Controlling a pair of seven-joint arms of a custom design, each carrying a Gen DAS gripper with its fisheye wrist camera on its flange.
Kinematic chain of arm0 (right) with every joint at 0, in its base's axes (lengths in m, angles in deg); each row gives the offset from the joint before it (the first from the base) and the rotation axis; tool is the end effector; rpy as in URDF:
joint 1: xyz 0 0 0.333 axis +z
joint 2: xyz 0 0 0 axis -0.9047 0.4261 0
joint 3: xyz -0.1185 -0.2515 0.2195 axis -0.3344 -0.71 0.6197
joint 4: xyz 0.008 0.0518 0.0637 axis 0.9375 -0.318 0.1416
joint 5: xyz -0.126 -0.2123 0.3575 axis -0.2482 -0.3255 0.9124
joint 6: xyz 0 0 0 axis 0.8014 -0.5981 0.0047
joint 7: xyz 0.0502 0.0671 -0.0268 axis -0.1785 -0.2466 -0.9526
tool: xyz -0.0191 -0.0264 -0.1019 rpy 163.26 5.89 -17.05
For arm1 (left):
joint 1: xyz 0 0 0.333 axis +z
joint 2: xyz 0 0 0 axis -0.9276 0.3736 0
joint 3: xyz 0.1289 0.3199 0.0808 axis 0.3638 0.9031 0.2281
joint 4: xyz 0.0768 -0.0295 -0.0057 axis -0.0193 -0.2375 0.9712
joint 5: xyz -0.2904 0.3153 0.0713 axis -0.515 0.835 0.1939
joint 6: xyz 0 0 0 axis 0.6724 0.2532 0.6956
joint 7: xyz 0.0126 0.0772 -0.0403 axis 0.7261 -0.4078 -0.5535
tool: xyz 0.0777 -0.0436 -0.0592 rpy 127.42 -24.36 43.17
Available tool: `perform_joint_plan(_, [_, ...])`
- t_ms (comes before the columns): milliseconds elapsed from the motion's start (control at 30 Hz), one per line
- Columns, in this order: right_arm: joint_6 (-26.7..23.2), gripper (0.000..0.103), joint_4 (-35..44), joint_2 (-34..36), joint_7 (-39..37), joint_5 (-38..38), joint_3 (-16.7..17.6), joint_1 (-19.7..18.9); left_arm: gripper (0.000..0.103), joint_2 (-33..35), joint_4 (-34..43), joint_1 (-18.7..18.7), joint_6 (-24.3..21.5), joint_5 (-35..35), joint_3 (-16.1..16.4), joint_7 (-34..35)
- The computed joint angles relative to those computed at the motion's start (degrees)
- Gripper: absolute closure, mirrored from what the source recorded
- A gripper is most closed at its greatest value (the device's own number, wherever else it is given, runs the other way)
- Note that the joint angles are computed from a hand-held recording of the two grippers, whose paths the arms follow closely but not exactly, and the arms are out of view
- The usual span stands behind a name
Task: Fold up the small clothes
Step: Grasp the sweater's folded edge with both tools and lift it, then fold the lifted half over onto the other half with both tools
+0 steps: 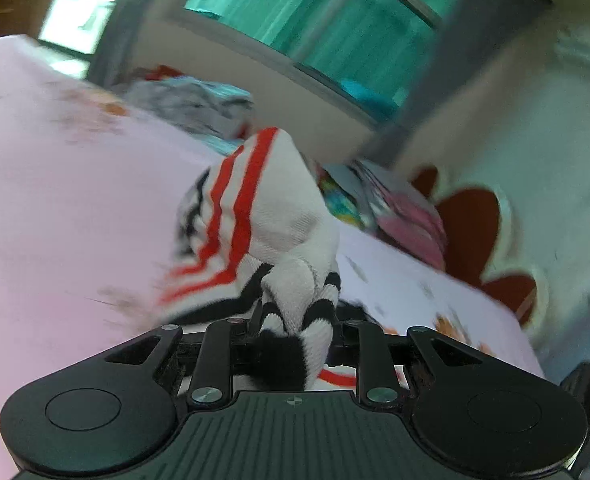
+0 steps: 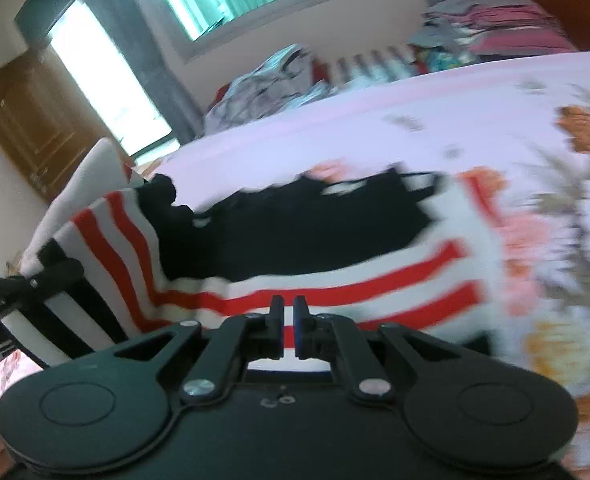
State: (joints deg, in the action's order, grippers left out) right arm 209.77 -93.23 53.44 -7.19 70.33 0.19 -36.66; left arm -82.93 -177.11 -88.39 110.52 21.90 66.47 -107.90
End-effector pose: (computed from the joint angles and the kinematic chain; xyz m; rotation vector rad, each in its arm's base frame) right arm 0.5148 0.3483 0.4847 -1.8700 1.2976 -0.0728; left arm 0.4370 -0.3844 0.4942 -2.1570 1.0358 -1.2136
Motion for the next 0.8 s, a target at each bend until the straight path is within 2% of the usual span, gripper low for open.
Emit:
perform_joint_plan(133, [-1.2,0.097,-4.3,-4.5,-0.9,2.9,-2.8,-2.7,0.079,11.3,11.5,-2.1,1.1,-9.1,0.3,14.8])
perform_joint_plan(200, [-2.8,0.094,-5.8,-6.3,-1.2,3.4,-4.1,-3.9,0.079,17.7,17.2,-3.0,2.3,-17.3,0.4,25.9])
perform_joint_plan(233, [-3.9,0.089,-6.4,-7.0,-1.1,3.7,-4.6,-4.5,0.078,20.9,20.3,-2.7,1.7,-23.3,-0.3,33.1])
perform_joint_plan(267, [-4.7,0.085,-6.9,-7.6,-1.1,4.3,-5.2,-5.1,0.077,22.8,23.2,-3.8,-1.5,-26.0,-0.4,36.3])
perform_joint_plan(300, [-5.3,0.078,-7.2,-8.1,-0.9,4.5,-5.5,-5.5,0.064,22.8,24.1,-6.0,-2.3,-25.6,1.4,35.7])
perform_joint_plan(333, [-5.8,0.074,-7.3,-8.4,-1.0,4.8,-5.8,-5.9,0.052,21.4,23.1,-6.1,0.0,-22.8,1.8,32.0])
perform_joint_plan(367, [-6.5,0.071,-7.3,-8.7,-1.9,5.9,-6.4,-6.2,0.049,19.1,20.9,-7.4,4.3,-17.8,4.0,24.9])
perform_joint_plan(400, [-7.3,0.065,-7.3,-9.0,-3.2,7.5,-6.9,-6.4,0.045,16.6,18.9,-8.8,6.4,-12.5,6.1,17.4])
perform_joint_plan(467, [-9.8,0.059,-6.5,-8.8,-5.6,11.4,-7.5,-6.5,0.044,11.9,15.9,-8.8,3.3,-8.6,6.0,13.2])
perform_joint_plan(533, [-12.9,0.057,-4.9,-7.9,-7.1,14.3,-7.5,-6.6,0.044,7.7,13.0,-7.9,-3.1,-10.1,4.6,16.5])
perform_joint_plan(600, [-16.7,0.056,-3.0,-6.4,-8.0,16.2,-7.1,-6.8,0.044,4.4,9.6,-5.9,-6.6,-16.2,3.7,22.2])
perform_joint_plan(700, [-19.4,0.055,-0.7,-3.9,-8.1,16.4,-5.8,-6.7,0.057,0.8,4.4,-3.2,-5.7,-22.1,3.4,25.9])
perform_joint_plan(733, [-19.7,0.055,0.1,-2.8,-7.1,15.5,-5.3,-6.7,0.058,0.1,3.0,-2.8,-5.5,-23.7,2.9,26.9])
perform_joint_plan(800, [-19.9,0.055,1.3,-1.1,-5.7,14.2,-4.5,-6.6,0.058,0.4,1.5,-1.4,-2.2,-25.0,2.8,28.7])
